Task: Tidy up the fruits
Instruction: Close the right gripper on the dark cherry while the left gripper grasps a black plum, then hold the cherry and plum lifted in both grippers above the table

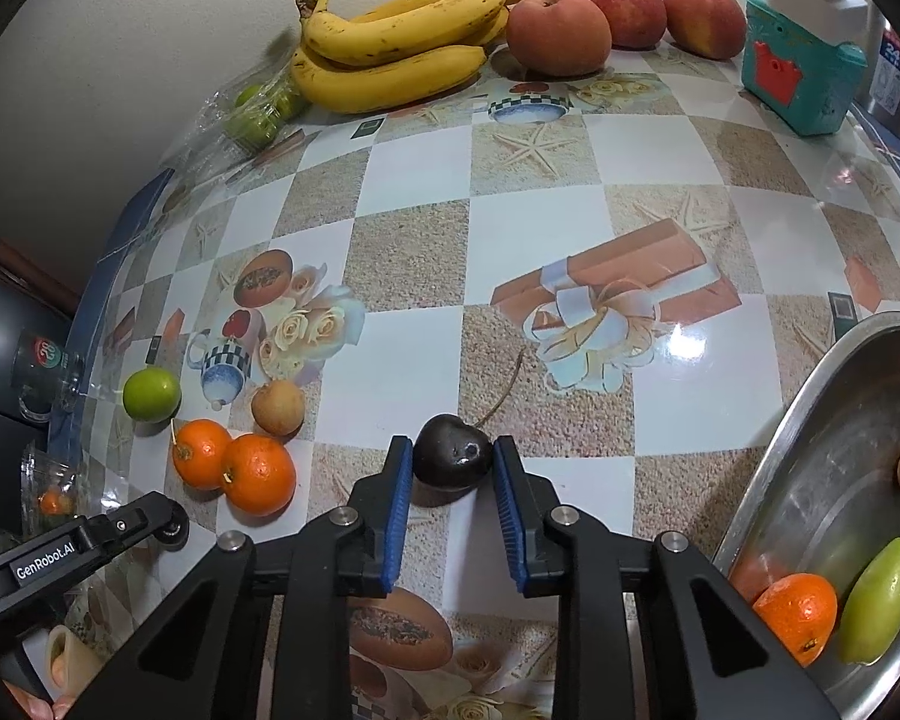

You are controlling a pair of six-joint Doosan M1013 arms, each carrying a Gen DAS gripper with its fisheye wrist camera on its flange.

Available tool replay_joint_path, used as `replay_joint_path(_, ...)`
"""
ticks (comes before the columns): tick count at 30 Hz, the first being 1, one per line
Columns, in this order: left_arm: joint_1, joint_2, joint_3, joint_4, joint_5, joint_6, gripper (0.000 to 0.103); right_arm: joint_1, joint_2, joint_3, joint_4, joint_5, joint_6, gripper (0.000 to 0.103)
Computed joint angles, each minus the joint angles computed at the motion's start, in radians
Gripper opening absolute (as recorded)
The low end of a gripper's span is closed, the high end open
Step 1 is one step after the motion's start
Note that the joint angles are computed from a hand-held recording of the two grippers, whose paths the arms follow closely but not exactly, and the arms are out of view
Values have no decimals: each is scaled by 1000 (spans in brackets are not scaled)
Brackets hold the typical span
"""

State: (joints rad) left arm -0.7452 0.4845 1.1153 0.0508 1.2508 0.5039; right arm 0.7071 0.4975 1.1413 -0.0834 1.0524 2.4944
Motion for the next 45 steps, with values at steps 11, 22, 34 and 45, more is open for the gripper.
replay_joint_path(11,5,-12,13,-24,-21,-8,30,0,-24,24,24,-8,12,27)
replay_joint_path(22,-8,21,-34,12,52,30,30,1,-59,51,36,-26,32,27)
replay_joint_path(34,-6,19,-30,6,48,50,37,12,-53,31,32,-7,14,27)
replay_joint_path(45,-15,38,-56,44,88,65,53,11,-52,31,39,-5,3,27)
